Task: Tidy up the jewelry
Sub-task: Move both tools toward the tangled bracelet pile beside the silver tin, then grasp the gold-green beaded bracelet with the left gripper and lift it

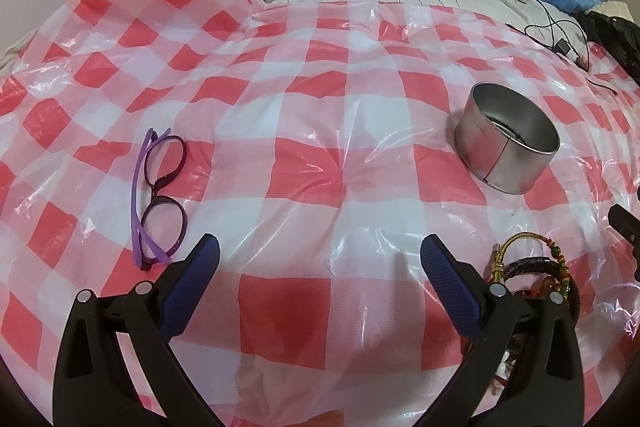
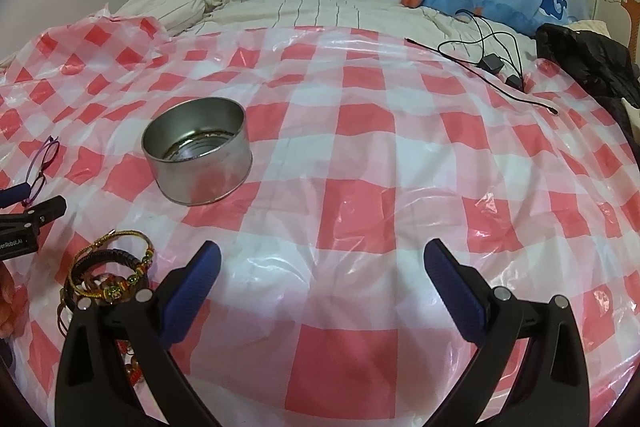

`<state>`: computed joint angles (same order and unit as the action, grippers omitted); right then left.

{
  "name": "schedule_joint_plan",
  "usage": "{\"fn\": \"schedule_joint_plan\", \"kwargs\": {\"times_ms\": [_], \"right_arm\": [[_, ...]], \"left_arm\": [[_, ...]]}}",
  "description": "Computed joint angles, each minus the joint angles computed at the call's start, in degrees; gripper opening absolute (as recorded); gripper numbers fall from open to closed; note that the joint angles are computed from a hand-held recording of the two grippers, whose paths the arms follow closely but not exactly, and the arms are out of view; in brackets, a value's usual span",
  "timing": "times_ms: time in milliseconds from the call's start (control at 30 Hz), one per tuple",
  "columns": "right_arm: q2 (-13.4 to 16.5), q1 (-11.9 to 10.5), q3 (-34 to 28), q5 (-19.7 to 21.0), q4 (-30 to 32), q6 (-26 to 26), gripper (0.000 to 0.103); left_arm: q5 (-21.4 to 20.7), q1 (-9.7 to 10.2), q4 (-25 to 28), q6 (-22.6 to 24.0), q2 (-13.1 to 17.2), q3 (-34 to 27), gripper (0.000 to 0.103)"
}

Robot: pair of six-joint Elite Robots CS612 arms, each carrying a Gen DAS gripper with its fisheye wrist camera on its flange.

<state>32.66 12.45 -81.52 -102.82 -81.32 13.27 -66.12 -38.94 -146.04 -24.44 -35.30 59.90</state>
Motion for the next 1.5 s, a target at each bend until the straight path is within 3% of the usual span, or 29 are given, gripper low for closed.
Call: {"fn": "schedule_joint_plan", "kwargs": {"times_ms": [267,467,733,800,867,1067,1433,1500], "right_arm": [[0.15,-0.02,-0.29,0.96,-0.47,-0.49,0.098],[0.21,-0.09,-0.93,2.17,-0.47,-1.33,0.098],[0.13,-0.23,-1.36,3.37,0.12,-1.58,0.098],[0.1,-0.14,-1.33,3.07,-0.04,-1.85,0.098],[0.07,-0.16,-1.32,3.1,0.05,-1.69,0.098],[0.05,-0.22,-1.42,3.35,0.24,-1.15,0.098],[-0.02,-0.19,-1.12,3.1,0.69,-1.38,0.098],[-0.03,-0.15,-1.03,2.96,0.67,-1.42,0.098]], "left_arm": [[0.24,-0.15,0.16,1.1,-0.03,0.05,0.097],[-7.55,0.32,-5.11,4.75,-0.82,1.7,0.097],[-8.68,-1.03,-7.81,12.05,-0.68,2.27,0.097],[-11.33,-0.9,-9.14,12.86,-0.6,2.38,0.087],[-13.06,-0.91,-9.24,13.28,-0.38,2.08,0.085],[-11.48,-1.62,-9.68,15.66,0.19,1.55,0.082],[-10.43,-1.82,-7.97,15.59,0.86,0.42,0.082],[-12.03,-1.63,-6.58,15.45,1.35,-0.48,0.07]]}}
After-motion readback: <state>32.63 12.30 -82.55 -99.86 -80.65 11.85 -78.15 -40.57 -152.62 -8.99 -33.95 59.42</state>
